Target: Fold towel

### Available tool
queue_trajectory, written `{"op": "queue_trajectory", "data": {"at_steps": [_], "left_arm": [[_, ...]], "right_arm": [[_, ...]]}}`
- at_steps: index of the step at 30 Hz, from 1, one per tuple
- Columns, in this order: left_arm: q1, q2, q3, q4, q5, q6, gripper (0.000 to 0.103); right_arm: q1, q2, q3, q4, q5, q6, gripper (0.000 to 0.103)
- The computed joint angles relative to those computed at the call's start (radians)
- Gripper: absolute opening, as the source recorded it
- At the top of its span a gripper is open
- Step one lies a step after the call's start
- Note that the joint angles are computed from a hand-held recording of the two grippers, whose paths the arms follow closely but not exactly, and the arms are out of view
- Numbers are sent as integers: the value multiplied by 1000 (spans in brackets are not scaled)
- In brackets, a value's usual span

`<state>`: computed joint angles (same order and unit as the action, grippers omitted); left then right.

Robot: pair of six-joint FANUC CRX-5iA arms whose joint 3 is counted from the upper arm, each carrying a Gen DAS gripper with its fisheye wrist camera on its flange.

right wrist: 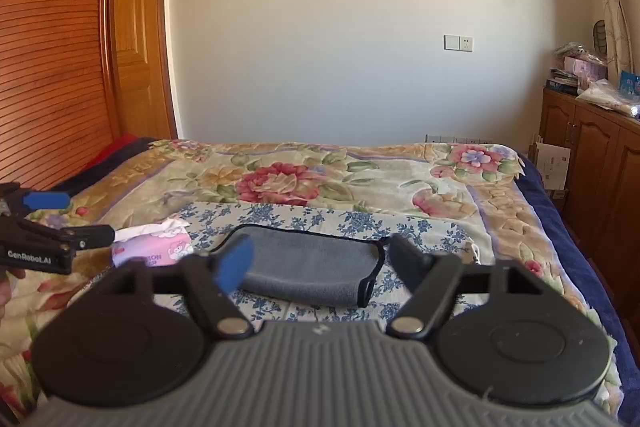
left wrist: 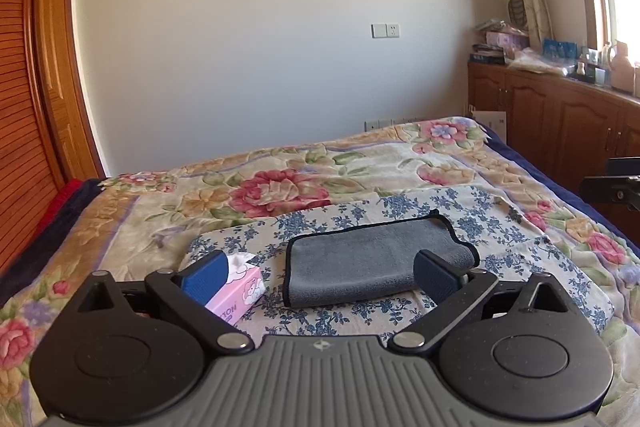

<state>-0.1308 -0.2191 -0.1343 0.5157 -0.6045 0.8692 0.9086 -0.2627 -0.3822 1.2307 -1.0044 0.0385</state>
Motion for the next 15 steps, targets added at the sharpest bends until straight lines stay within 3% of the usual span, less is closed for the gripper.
{"op": "queue_trajectory", "data": {"at_steps": [1,15], "left_arm": [[2,-11,-17,14,9,-15,103],[34,-121,-172,125,65,-138,103]], "right_arm": [[6,-4,-10,14,-5,-16,103],[73,-13,-30,-1,-64,-60,103]]}}
